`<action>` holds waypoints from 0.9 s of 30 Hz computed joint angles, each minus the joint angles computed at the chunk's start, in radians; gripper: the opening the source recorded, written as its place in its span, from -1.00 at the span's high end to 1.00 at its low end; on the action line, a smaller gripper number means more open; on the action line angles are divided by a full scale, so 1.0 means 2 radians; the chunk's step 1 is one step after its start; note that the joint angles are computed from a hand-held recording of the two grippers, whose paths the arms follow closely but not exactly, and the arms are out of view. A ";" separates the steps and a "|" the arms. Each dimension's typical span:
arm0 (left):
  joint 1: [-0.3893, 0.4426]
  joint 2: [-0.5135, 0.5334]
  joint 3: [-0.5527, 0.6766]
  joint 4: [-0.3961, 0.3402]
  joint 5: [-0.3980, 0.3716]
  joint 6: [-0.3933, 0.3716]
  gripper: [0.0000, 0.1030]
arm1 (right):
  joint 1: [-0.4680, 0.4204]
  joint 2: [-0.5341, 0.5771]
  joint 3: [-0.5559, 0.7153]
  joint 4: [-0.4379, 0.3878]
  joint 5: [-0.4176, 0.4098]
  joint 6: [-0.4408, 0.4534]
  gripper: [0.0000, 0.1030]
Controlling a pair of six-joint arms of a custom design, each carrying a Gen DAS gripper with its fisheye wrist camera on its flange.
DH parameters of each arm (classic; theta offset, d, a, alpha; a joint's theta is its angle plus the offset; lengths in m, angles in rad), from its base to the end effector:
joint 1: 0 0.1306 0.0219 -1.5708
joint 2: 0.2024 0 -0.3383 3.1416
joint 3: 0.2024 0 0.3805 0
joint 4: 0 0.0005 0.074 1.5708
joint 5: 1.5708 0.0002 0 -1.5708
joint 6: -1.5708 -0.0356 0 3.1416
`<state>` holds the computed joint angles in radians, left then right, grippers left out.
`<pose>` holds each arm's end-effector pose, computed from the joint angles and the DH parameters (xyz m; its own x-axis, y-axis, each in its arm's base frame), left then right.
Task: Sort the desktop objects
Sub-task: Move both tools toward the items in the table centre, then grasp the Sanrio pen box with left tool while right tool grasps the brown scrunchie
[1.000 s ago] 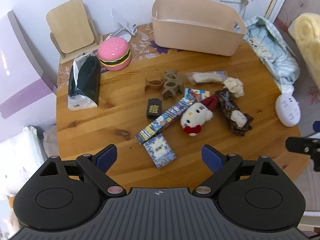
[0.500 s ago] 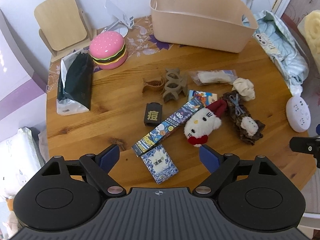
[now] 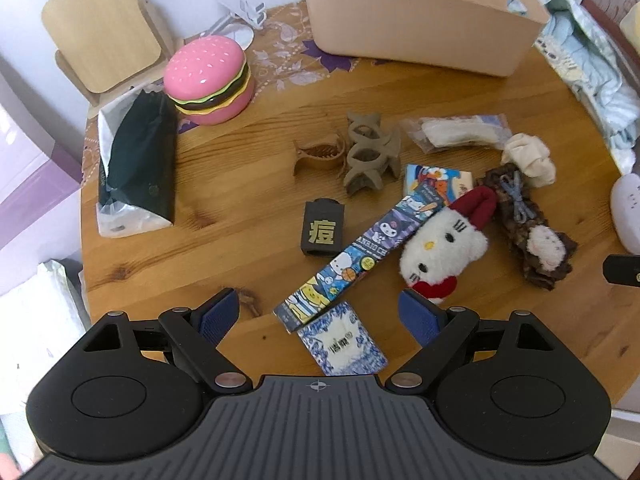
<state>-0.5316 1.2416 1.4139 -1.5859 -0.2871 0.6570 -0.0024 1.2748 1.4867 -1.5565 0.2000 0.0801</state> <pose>0.3244 -0.1797 0.4246 -0.9477 -0.1222 -0.2948 -0.1653 0.9782 0.1258 0.3865 -0.0085 0.4413 -0.9752 -0.0761 -0.2081 -0.0312 0.9770 -0.2109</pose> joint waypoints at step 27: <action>0.058 0.048 -0.050 0.068 0.053 -0.054 -0.69 | -0.007 0.129 0.044 0.027 0.033 0.017 -1.00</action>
<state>-0.4163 1.3381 1.3142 -1.4508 -0.1815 0.5482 -0.0165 1.5324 1.5752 -1.5020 0.2653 0.1151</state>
